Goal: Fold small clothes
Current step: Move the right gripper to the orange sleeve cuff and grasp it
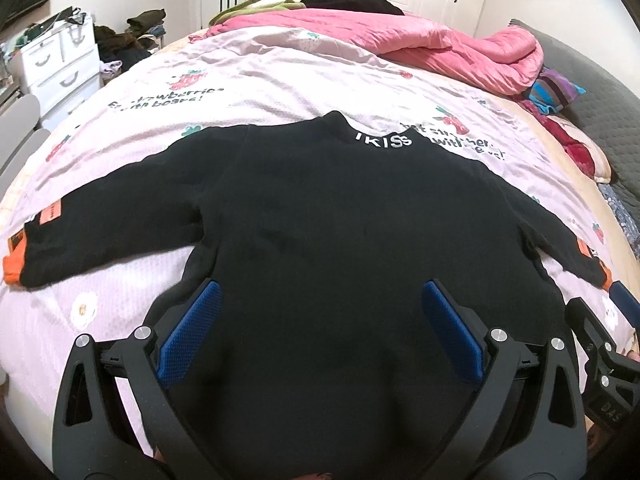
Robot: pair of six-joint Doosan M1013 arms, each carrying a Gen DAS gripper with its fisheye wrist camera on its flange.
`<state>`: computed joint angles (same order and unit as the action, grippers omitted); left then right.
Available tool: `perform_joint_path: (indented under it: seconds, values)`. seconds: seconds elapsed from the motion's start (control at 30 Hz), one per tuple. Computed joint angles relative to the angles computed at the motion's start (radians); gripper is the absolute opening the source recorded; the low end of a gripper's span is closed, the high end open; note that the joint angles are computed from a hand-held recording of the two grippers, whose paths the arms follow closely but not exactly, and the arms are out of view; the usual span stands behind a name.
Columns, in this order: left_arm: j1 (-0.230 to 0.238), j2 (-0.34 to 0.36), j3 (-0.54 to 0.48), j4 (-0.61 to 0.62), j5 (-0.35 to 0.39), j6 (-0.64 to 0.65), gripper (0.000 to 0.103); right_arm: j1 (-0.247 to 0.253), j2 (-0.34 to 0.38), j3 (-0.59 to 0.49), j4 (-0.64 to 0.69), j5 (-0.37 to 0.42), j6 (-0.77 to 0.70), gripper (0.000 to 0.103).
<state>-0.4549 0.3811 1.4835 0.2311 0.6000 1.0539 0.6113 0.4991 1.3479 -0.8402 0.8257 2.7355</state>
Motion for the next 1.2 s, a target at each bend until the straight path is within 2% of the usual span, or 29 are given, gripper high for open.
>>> perform_joint_path:
  seconds: [0.53,0.83,1.03,1.2]
  values:
    - [0.004,0.123,-0.186,0.004,0.094,0.027,0.094,-0.079,0.066,-0.1,0.039,0.039,-0.001,0.099]
    - [-0.007,0.194,-0.285,-0.036,0.137,0.101,0.094,-0.131,0.093,-0.121,0.062,0.084,0.025,0.099]
    - [-0.016,0.237,-0.334,-0.046,0.16,0.143,0.094,-0.16,0.091,-0.102,0.075,0.099,0.095,0.099]
    - [-0.017,0.253,-0.345,-0.088,0.161,0.181,0.094,-0.183,0.079,-0.074,0.063,0.145,0.196,0.099]
